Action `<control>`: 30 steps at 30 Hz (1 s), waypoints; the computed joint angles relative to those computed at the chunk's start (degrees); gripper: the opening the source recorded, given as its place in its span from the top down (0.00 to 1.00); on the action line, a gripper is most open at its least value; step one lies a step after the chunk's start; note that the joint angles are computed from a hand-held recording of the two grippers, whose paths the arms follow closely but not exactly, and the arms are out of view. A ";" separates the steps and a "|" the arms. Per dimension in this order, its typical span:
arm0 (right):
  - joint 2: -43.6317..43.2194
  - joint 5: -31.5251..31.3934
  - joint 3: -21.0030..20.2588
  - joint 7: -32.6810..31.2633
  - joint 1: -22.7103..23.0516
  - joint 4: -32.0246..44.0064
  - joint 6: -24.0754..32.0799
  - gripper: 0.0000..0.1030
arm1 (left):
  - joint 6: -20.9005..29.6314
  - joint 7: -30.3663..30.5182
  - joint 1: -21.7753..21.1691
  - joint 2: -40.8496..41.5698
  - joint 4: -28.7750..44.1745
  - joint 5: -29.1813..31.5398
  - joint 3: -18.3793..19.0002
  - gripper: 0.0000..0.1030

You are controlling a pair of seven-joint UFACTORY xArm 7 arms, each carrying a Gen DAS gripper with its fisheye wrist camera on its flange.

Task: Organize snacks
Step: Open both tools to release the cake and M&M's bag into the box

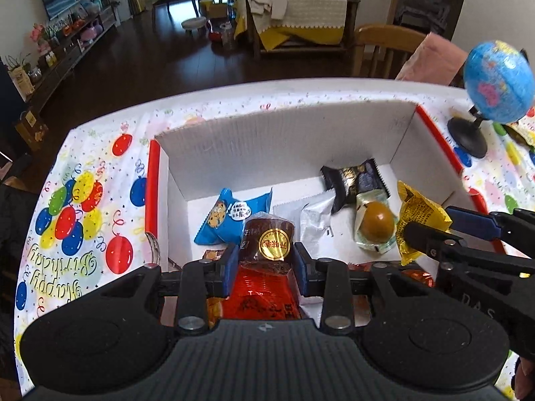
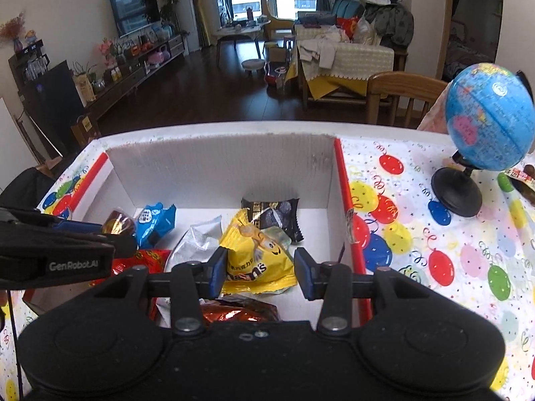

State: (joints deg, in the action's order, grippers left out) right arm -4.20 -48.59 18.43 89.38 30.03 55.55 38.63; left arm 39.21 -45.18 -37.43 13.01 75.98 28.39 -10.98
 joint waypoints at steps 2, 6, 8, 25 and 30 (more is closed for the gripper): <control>0.54 0.32 -0.10 -0.44 0.03 0.27 -0.18 0.60 | -0.15 0.46 0.13 0.55 0.25 -0.31 0.04 0.67; 1.07 1.12 -0.27 -0.83 0.43 0.57 -0.21 0.59 | -0.44 1.46 0.18 1.19 0.61 -0.97 0.09 0.67; 1.10 1.37 -0.46 -0.87 0.50 0.47 -0.28 0.58 | -0.18 1.76 0.04 1.42 0.91 -1.33 0.14 0.65; -4.13 1.21 2.06 1.15 -0.18 -1.65 2.53 0.36 | -1.83 -0.26 0.75 -3.70 -2.72 -1.45 -0.63 0.44; -6.31 1.21 4.12 2.11 -0.16 -1.52 5.22 0.27 | -2.31 -0.74 1.79 -7.19 -5.46 -2.25 -1.89 0.39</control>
